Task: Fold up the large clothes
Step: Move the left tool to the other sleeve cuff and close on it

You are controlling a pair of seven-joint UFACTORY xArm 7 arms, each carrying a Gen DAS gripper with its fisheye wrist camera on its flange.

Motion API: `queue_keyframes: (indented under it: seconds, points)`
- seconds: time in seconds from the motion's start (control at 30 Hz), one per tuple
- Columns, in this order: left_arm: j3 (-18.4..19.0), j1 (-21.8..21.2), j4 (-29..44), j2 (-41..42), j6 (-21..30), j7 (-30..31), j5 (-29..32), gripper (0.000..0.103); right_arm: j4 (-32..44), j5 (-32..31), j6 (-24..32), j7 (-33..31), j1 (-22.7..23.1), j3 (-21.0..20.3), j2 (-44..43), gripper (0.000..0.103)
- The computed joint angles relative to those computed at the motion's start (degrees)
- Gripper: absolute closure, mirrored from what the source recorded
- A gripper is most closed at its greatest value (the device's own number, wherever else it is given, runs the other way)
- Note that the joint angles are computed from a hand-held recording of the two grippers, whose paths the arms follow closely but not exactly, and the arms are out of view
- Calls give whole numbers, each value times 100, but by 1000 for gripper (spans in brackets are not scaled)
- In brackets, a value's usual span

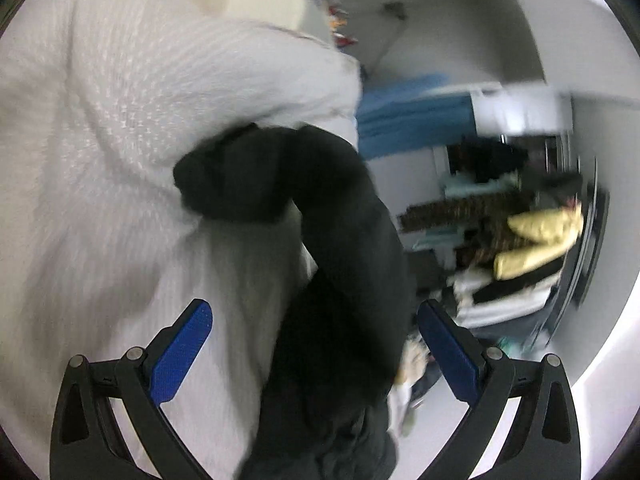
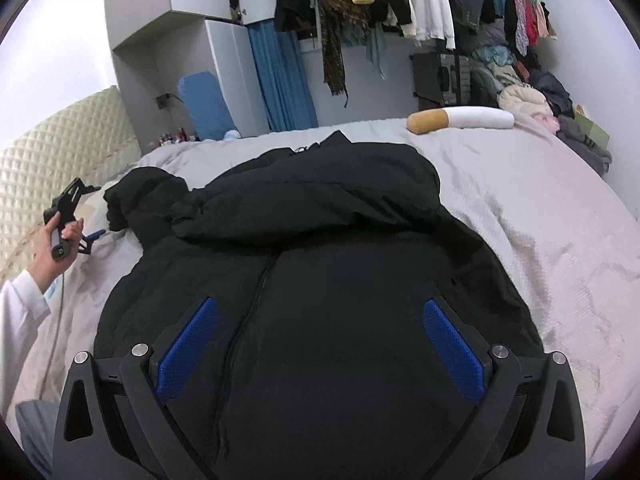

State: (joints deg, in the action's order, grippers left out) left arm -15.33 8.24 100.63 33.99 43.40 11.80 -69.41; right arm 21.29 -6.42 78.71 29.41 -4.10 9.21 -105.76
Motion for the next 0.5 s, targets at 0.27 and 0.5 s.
queue_keyframes:
  seconds: [0.27,0.5]
  points:
    - [-477,-60,2012,1880,-843,-812,-368,1,-138,-71,-411,251,-136,55,666,0]
    - [-129,-682,4036,3238,-1044,-2707,983,1,-210,-165,-611,401,-119,8,1123,0]
